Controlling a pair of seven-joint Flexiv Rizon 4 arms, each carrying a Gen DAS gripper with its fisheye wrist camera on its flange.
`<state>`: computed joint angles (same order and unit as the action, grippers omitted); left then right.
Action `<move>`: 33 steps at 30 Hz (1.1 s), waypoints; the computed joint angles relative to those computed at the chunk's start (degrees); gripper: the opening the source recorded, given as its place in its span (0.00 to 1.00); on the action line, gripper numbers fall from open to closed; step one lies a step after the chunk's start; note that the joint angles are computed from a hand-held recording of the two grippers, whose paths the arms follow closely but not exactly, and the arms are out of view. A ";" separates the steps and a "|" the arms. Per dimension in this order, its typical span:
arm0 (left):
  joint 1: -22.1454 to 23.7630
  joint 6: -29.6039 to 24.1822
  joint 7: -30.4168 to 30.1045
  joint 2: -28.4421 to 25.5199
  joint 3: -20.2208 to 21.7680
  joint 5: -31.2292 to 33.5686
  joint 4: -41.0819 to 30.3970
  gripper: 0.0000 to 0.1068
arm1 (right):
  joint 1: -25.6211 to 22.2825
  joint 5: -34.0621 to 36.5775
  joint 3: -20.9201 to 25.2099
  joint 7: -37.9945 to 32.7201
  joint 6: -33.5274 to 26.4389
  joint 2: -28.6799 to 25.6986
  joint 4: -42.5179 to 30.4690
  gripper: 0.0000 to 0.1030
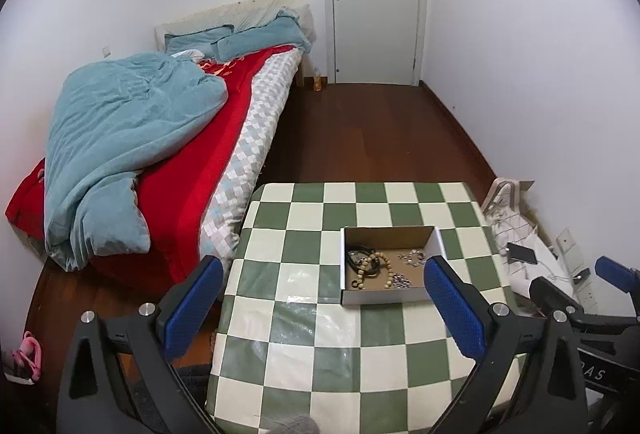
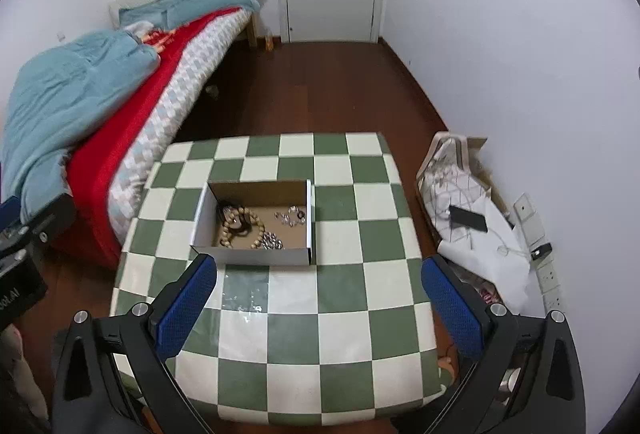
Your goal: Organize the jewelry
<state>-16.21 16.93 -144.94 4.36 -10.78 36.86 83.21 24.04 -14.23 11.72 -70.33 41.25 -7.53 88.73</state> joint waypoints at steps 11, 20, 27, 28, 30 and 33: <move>-0.21 -3.10 0.50 2.19 -1.70 -2.48 -1.68 0.96 | -0.88 0.73 0.48 -0.79 -3.98 5.62 -0.99 1.00; -0.18 -6.86 1.39 1.22 -2.55 -2.77 -5.35 0.96 | -0.83 1.31 0.72 -2.19 -6.69 6.46 -3.69 1.00; -0.55 -9.16 1.93 -0.17 -2.36 -2.02 -8.30 0.96 | -0.19 0.20 0.54 -2.60 -7.77 4.90 -6.94 1.00; -0.67 -9.37 2.00 -0.37 -2.25 -1.79 -8.67 0.96 | -0.07 0.03 0.49 -2.69 -8.03 4.55 -7.49 1.00; -0.92 -9.52 1.92 -0.54 -1.93 -1.66 -9.06 0.96 | 0.19 -0.43 0.40 -2.75 -8.25 3.88 -8.40 1.00; -1.18 -9.66 1.93 -0.87 -1.59 -1.44 -9.44 0.96 | 0.42 -0.31 0.24 -3.12 -8.77 2.97 -9.61 1.00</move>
<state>-17.39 7.28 -143.01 3.49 -12.37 35.42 73.78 24.46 -14.54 11.96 -73.46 32.49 -4.56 79.12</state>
